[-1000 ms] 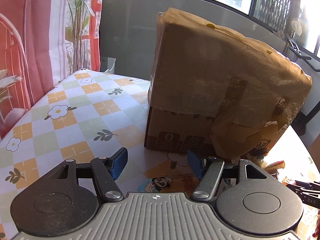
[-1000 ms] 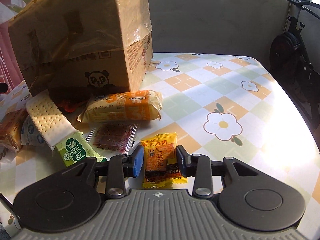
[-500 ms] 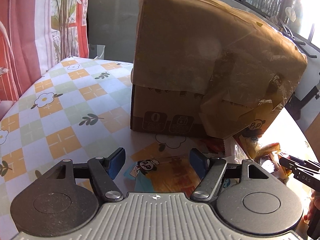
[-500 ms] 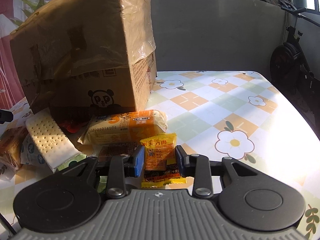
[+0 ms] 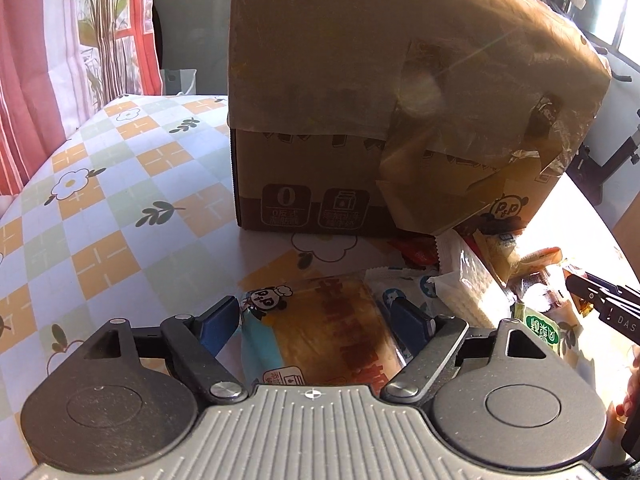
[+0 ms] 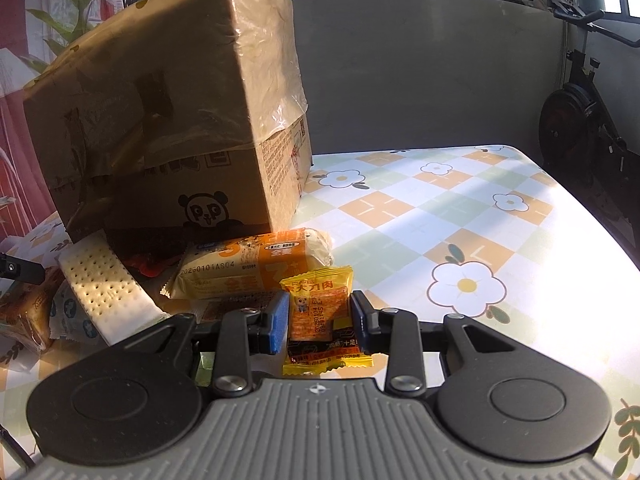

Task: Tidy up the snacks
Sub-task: 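Close both tools on their packs and lift them toward the box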

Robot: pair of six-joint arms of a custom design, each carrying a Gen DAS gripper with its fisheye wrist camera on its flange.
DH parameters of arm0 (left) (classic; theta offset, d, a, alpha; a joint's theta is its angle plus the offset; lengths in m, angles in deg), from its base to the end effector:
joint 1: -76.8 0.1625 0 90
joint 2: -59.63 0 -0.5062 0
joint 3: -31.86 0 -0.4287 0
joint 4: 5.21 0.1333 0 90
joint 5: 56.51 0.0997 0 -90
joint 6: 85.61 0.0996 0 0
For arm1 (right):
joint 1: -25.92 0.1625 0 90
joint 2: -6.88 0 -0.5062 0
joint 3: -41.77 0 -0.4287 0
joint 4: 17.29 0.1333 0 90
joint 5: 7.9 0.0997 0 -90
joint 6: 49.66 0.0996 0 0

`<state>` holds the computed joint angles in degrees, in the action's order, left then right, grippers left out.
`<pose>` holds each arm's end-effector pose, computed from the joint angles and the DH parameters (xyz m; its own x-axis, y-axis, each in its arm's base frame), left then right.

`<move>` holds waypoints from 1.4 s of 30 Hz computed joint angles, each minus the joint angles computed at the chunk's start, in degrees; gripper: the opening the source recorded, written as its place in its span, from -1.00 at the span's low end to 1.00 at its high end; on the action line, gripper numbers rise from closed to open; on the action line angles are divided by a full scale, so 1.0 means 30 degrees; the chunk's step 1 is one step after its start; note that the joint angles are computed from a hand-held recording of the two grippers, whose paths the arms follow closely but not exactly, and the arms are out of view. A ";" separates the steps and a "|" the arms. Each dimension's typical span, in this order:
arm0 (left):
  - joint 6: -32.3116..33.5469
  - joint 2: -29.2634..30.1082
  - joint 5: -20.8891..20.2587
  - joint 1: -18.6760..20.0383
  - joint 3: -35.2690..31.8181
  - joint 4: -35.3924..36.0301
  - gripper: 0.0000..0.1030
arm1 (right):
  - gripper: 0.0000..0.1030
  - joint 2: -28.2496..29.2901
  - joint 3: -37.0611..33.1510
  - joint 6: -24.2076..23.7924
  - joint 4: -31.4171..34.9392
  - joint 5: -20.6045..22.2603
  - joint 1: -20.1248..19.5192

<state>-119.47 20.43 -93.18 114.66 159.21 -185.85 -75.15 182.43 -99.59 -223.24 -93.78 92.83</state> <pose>-0.2705 -0.4803 -0.0011 -0.7667 0.0321 -0.6412 0.4354 0.7600 -0.4826 -0.0397 -0.4514 0.3281 -0.7679 -0.1641 0.6191 -0.5840 0.5765 -0.5715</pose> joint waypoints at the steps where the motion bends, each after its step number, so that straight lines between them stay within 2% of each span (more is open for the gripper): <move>1: -0.0235 -0.0018 -0.0087 0.0064 -0.0103 0.0592 0.66 | -0.32 -0.0010 -0.0011 -0.0006 0.0019 0.0030 -0.0028; 10: -0.0173 0.0189 -0.0072 0.0198 0.0011 0.0042 0.75 | -0.32 -0.0007 -0.0122 -0.0520 0.0549 -0.0162 0.0109; 12: -0.0158 0.0129 -0.0259 0.0251 0.0067 -0.0153 0.71 | -0.32 0.0012 -0.0132 -0.0615 0.0580 -0.0207 0.0141; 15: 0.0272 0.0059 -0.0486 0.0272 0.0275 -0.0913 0.55 | -0.32 -0.0036 -0.0088 -0.0691 0.0640 -0.0123 0.0118; 20: -0.1639 -0.0328 0.0849 0.0225 0.0455 0.0372 0.52 | -0.32 -0.0160 -0.0043 -0.0609 0.0727 0.0040 0.0049; 24: -0.2214 -0.0554 0.1067 0.0318 0.0638 0.0415 0.51 | -0.32 -0.0099 -0.0085 -0.0634 0.0741 -0.0063 0.0103; 30: -0.1580 -0.0469 0.1375 0.0151 0.0763 -0.0426 0.49 | -0.32 -0.0119 -0.0080 -0.0661 0.0775 -0.0023 0.0080; 42: 0.0086 -0.0349 0.3267 -0.0678 0.1129 -0.3349 0.48 | -0.32 -0.0562 -0.0039 -0.0615 0.1174 -0.0074 0.0352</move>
<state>-119.21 19.38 -83.38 112.63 162.60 -195.89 -76.83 182.32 -101.44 -219.72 -94.00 93.88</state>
